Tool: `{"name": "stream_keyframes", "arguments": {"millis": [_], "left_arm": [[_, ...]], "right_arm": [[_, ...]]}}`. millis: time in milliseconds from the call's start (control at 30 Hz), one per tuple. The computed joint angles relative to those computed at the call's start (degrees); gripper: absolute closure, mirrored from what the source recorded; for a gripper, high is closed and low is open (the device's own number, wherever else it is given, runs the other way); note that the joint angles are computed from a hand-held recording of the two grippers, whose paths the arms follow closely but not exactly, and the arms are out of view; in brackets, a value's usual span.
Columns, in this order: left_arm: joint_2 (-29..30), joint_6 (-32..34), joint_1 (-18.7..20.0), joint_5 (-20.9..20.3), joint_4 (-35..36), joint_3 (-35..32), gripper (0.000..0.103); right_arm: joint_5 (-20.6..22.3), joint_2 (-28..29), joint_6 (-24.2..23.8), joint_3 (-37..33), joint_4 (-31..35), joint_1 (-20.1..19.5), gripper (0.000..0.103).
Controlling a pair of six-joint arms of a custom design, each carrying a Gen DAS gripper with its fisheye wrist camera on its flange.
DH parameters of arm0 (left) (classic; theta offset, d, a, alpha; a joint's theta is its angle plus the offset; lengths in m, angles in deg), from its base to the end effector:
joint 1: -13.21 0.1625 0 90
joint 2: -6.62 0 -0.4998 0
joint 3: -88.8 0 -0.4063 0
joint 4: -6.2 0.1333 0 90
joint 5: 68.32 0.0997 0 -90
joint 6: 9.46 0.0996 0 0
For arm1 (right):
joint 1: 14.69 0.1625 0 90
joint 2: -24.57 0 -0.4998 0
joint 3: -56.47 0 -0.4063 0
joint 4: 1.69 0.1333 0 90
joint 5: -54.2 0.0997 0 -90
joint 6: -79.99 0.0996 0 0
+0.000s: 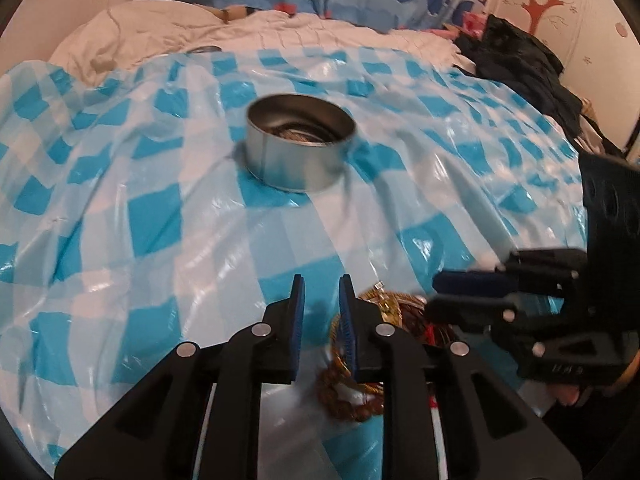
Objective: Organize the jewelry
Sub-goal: 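Grasp a gold bangle with the left tool while the right grasps the red string bracelet, then lift both held bracelets and carry them toward the silver tin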
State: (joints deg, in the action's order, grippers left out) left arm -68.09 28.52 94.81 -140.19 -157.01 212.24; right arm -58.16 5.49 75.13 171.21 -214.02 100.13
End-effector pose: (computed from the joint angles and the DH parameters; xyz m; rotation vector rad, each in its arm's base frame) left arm 0.0851 -0.5481 0.2944 0.9753 2.5134 -0.4554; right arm 0.3228 -0.4707 -0.1160 0.5793 -2.6890 0.7356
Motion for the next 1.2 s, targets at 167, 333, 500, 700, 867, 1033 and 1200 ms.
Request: {"name": "stream_keyframes", "arguments": {"millis": [167, 333, 500, 700, 867, 1033, 1200], "left_arm": [[-1.0, -0.1, 0.7, -2.1, 3.1, -0.7, 0.077], [-1.6, 0.7, 0.8, -2.6, 5.0, -0.7, 0.074], [-1.0, 2.0, 0.7, -1.9, 5.6, -0.3, 0.072], [-0.7, 3.7, 0.3, -0.6, 4.9, 0.4, 0.081], [-1.0, 5.7, -0.2, -0.3, 2.7, 1.1, 0.1], [-1.7, 5.7, -0.1, -2.5, 2.8, 0.6, 0.101], [-1.3, 5.1, -0.1, -1.7, 7.8, -0.3, 0.087]], "right_arm": [[2.5, -0.9, 0.6, 2.0, -1.4, -0.2, 0.081], [3.4, -0.4, 0.0, 2.0, 1.3, 0.1, 0.081], [2.6, -0.2, -0.9, 2.4, -0.6, 0.6, 0.095], [1.1, -0.1, -1.4, 3.2, -5.2, 0.8, 0.095], [-0.4, -0.1, -0.8, 3.2, -6.4, 0.4, 0.095], [-0.9, -0.1, 0.0, 3.5, -7.8, 0.1, 0.095], [-1.0, -0.1, 0.2, 3.4, -7.4, 0.0, 0.095]]}}
